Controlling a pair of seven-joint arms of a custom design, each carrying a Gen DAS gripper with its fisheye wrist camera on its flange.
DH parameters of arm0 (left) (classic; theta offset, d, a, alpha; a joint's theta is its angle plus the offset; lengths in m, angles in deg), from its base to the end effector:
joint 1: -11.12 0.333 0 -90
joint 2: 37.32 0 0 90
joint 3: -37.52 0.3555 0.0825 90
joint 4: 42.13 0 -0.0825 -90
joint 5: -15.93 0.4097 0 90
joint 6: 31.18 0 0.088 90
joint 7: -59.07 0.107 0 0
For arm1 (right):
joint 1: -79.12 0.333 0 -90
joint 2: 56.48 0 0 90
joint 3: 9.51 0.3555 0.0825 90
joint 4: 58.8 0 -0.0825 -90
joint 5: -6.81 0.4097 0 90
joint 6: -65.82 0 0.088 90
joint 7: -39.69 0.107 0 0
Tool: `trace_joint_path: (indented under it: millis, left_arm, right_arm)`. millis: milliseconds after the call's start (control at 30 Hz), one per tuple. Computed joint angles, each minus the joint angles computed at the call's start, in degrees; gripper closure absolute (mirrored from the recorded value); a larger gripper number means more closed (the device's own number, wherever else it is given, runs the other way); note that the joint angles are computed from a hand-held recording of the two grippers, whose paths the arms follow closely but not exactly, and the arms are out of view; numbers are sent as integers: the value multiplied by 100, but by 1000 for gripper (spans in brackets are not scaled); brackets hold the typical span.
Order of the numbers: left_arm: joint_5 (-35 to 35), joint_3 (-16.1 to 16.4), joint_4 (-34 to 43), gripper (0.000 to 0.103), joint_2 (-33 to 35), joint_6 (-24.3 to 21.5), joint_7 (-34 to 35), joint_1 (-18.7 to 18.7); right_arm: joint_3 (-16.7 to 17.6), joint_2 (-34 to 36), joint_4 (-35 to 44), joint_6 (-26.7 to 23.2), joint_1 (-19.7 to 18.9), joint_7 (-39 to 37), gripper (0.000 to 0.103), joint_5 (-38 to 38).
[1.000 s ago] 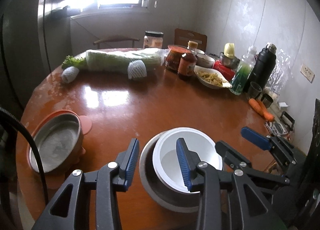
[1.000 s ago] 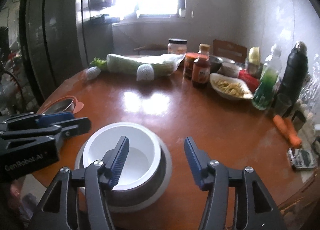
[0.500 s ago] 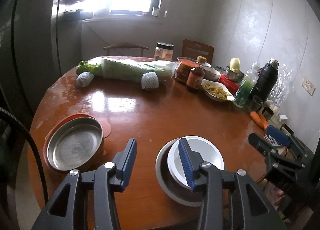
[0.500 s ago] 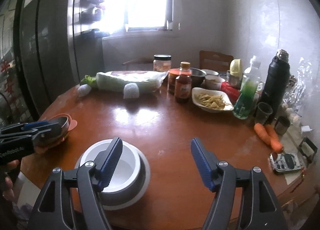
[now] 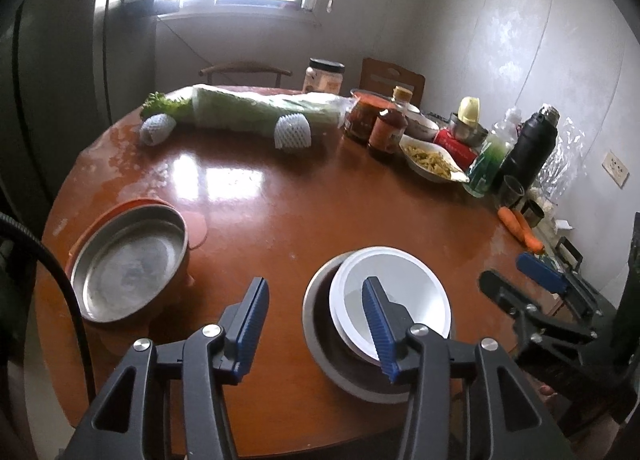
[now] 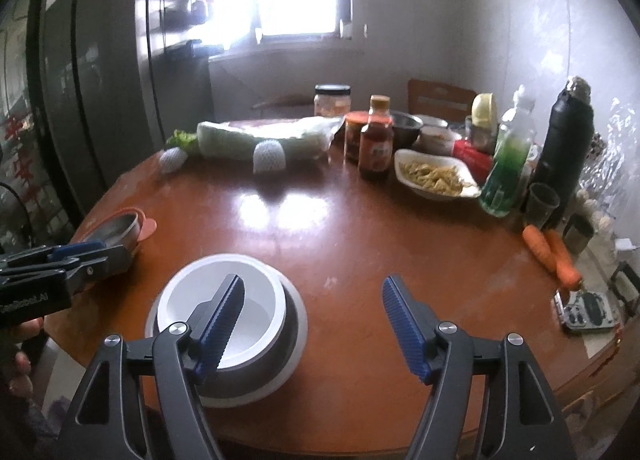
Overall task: Organize plates and bowls
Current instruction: 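Open both grippers and release the bowl stack, then grasp the steel bowl rim of the stack with both grippers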
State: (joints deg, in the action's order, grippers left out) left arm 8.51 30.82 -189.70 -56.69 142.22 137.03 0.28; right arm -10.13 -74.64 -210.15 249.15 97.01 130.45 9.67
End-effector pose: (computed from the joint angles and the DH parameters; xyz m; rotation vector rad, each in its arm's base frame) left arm 0.4509 -0.1356 0.4930 -1.8584 1.8271 -0.9531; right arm 0.4419 0.1322 0.4751 -1.8436 1.4529 -0.6221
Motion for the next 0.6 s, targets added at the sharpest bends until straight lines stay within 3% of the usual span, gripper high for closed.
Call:
trace_joint_path:
  millis: [200, 300, 367, 433, 600]
  left_arm:
    - [-34, 41, 100, 55, 223, 0, 99, -97]
    - [-164, 152, 147, 55, 369, 61, 307, -258]
    - [-364, 289, 190, 55, 456, 67, 540, -440]
    - [-563, 362, 262, 55, 566, 15, 764, -548]
    - [-1065, 407, 367, 55, 751, -39, 1239, -645]
  right_arm:
    - [-716, 266, 97, 10, 850, -333, 30, 301]
    - [-1398, 384, 196, -52, 1653, -807, 30, 789]
    - [-1336, 489, 253, -102, 1594, -830, 30, 823]
    - [-1503, 579, 317, -132, 1804, -1109, 30, 1123]
    - [-1185, 789, 418, -279, 1463, -1216, 30, 1371]
